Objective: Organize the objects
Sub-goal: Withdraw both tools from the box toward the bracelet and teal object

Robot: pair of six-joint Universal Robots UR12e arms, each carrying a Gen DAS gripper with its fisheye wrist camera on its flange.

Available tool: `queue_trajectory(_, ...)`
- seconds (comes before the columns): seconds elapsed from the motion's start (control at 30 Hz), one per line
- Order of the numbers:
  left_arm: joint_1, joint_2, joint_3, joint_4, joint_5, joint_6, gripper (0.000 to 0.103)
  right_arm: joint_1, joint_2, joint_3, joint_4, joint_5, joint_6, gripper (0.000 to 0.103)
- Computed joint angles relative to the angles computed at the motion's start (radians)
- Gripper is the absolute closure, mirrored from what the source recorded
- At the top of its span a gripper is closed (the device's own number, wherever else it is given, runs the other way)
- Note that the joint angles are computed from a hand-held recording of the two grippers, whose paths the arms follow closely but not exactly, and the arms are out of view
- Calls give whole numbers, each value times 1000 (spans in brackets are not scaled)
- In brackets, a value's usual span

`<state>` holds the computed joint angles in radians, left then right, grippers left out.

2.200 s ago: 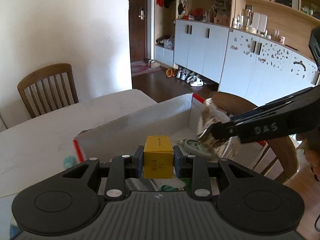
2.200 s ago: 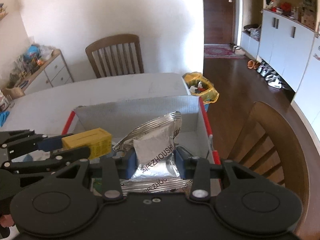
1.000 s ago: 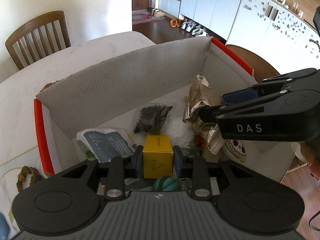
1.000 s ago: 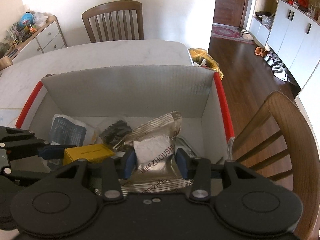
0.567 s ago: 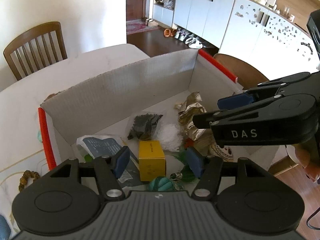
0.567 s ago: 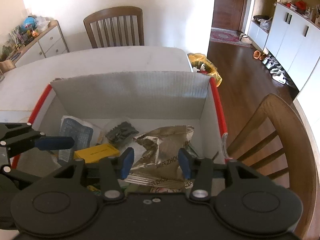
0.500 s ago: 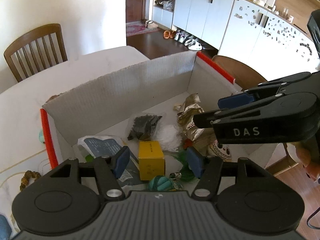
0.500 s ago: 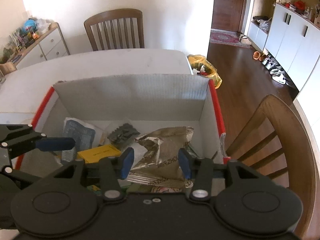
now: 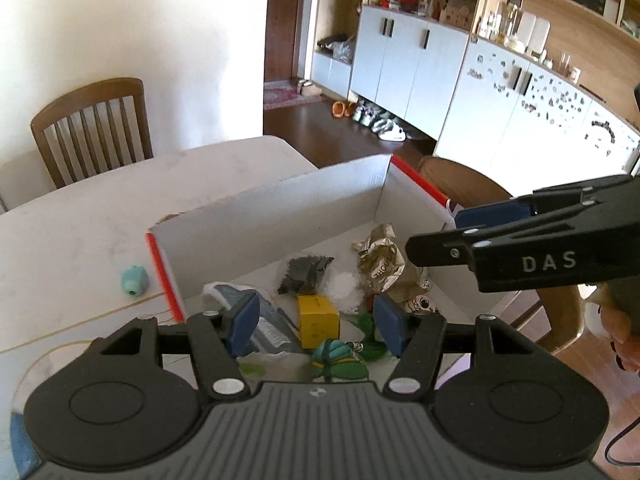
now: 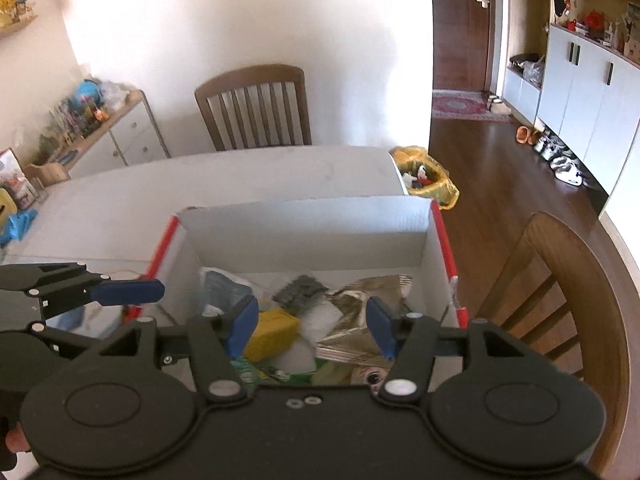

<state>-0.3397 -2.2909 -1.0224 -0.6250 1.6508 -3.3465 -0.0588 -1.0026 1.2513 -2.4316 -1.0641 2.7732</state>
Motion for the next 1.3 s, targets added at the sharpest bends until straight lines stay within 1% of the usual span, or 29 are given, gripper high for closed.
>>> queue_trajectory(0.07, 2, 19, -25, 21, 2, -1, 41, -1, -13, 17, -18, 13, 9, 42)
queue_trajectory(0.13, 2, 37, -51, 43, 19, -8, 39, -1, -19, 25, -28, 19, 17, 40)
queue_trajectory(0.23, 4, 62, -82, 65, 32, -22, 38, 0, -39, 51, -46, 42, 55, 40)
queue_trajectory(0.33, 9, 86, -113, 83, 40, -25, 38, 4, -53, 74, -68, 45, 75, 39)
queue_trajectory(0.37, 11, 94, -124, 90, 37, -25, 36, 4, -53, 74, -68, 45, 75, 39)
queue_trajectory(0.4, 13, 102, -135, 96, 36, -25, 35, 5, -61, 87, -80, 53, 94, 36)
queue_trajectory(0.43, 15, 110, -147, 105, 37, -24, 35, 5, -61, 87, -80, 53, 94, 31)
queue_trajectory(0.47, 17, 117, -158, 114, 37, -23, 34, 6, -68, 99, -93, 58, 107, 28)
queue_trajectory(0.5, 19, 124, -168, 122, 36, -21, 34, 9, -77, 115, -113, 62, 126, 28)
queue_trajectory(0.6, 26, 144, -200, 143, 37, -18, 30, 12, -86, 131, -127, 70, 141, 27)
queue_trajectory(0.67, 32, 160, -225, 162, 34, -16, 28, 22, -99, 156, -163, 70, 167, 21)
queue_trajectory(0.8, 44, 186, -268, 196, 33, -20, 21, 32, -106, 169, -179, 77, 188, 16)
queue_trajectory(0.87, 52, 198, -288, 210, 27, -22, 20, 46, -114, 183, -193, 73, 201, 13)
queue_trajectory(0.93, 58, 208, -304, 221, 27, -21, 20, 55, -117, 190, -200, 79, 212, 12)
queue_trajectory(1.07, 74, 227, -340, 243, 17, -18, 19, 68, -124, 202, -208, 78, 220, 7)
queue_trajectory(1.1, 79, 232, -350, 247, 8, -18, 19, 80, -126, 207, -216, 69, 228, 7)
queue_trajectory(1.2, 92, 246, -379, 260, -4, -17, 19, 97, -128, 210, -221, 47, 244, 7)
queue_trajectory(1.3, 105, 257, -405, 278, -18, -11, 19, 115, -129, 213, -234, 19, 266, 4)
